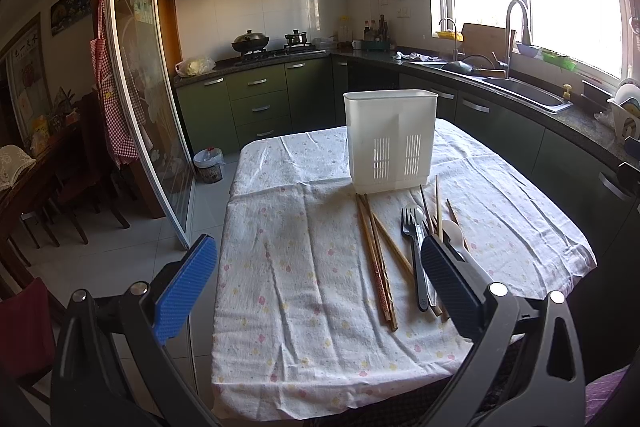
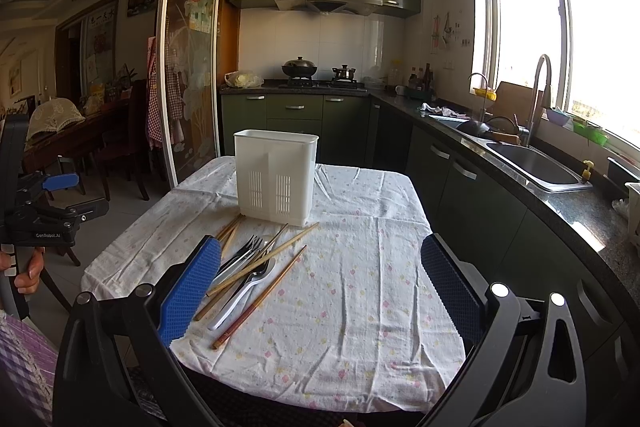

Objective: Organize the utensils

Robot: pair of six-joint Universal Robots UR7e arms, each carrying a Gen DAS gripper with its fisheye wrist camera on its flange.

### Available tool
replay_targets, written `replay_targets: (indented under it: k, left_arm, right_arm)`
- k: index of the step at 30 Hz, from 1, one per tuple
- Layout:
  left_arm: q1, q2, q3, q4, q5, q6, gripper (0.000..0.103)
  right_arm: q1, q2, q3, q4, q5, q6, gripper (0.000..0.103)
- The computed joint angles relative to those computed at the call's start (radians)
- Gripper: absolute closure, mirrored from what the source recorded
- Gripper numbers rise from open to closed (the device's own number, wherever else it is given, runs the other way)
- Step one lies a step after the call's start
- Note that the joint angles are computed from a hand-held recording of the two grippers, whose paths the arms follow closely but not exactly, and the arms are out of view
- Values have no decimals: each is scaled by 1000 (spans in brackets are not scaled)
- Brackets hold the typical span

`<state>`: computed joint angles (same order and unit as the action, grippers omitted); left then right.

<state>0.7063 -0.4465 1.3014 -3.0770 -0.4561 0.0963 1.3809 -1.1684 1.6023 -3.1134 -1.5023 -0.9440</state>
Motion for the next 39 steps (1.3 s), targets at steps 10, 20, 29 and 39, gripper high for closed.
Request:
replay_targets:
  k: [10,20,29,39]
  left_arm:
    - [0,-1,-1,3,-1,-2,6]
    - [0,-1,1,4,-1,-5,6]
    - [1,-3,8,9,-6,-14,6]
    - [34,1,-132,346,-115,-154,6]
  right_arm:
    - [-1,1,-1,0,0,0,4]
    - [-1,2,-2,3,0,0,4]
    - [-5,7,0,-2,0,0,4]
    - [-13,75,-190,336,-15,136,4]
